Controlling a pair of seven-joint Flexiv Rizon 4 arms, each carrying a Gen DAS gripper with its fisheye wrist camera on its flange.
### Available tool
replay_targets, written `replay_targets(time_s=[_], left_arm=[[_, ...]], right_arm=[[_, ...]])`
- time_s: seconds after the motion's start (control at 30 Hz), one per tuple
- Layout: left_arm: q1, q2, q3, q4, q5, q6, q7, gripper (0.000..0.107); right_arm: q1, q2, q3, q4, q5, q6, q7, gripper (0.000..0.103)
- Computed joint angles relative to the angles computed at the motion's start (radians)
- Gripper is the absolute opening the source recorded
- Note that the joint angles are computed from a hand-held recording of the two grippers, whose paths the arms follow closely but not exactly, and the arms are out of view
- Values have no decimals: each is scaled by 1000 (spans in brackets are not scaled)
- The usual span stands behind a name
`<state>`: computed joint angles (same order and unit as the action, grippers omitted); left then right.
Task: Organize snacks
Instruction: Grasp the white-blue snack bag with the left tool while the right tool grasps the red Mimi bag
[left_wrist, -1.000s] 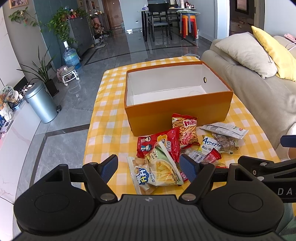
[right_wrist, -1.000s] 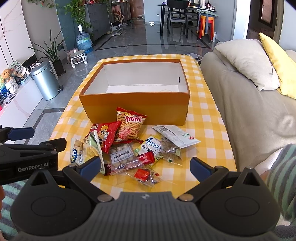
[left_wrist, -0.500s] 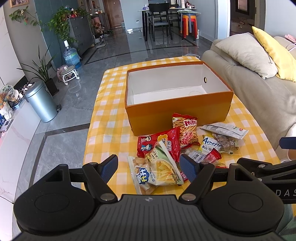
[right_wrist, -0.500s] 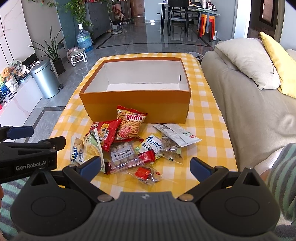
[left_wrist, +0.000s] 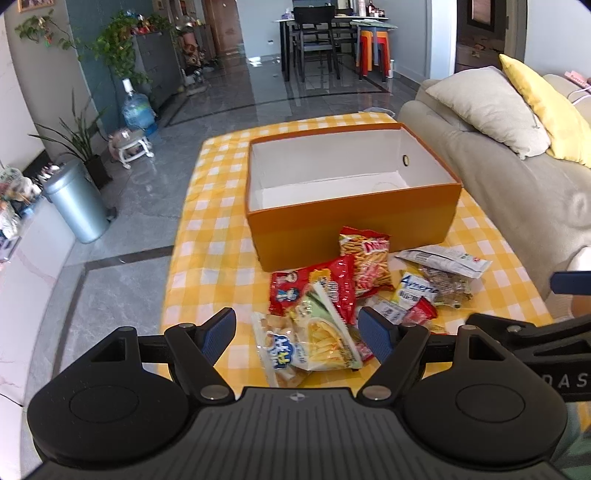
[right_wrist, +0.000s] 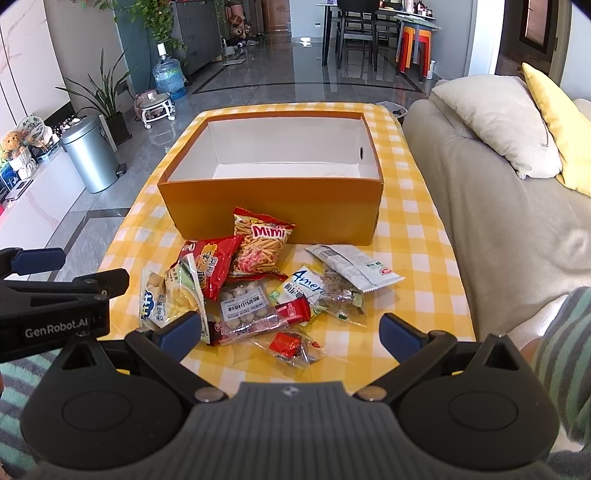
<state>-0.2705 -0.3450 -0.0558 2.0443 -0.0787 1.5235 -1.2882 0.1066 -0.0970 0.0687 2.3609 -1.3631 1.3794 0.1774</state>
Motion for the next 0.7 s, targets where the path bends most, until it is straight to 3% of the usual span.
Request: replay_targets(time_s=[0.1,0.2,0.3,0.37,0.43,0.5,0.63,0.7], left_arm=[[113,7,-145,18,-110,-27,103,77],[160,1,-214,22,-195,-41,174,72],[239,-4,-329,42,-321,-48,281,62],[263,-12,-368,40,-392,-63,324,48],[244,-23,-350,24,-425,-82,327,45],[186,-40,-275,-16,-410,-131,284,45],[138,-67,-191,-80,-408,-261,216,45],[112,-88,-148,-108,-393,-291,155,53]], right_arm=[[-21,-6,-21,-19,-120,33,71,98],[-45,-13,-20,-42,-219,34,125,95],[-59,-34,-15,-64,-245,39,112,78],[-64,-49,-13,-73,-237,47,102,74],[-82,-66,-20,-90,-292,78,146,59],[-102,-89,-18,-111,-334,103,187,53],[-110,-147,-7,-143,-302,112,179,49],[-105,-182,-10,-158,-271,125,161,49]])
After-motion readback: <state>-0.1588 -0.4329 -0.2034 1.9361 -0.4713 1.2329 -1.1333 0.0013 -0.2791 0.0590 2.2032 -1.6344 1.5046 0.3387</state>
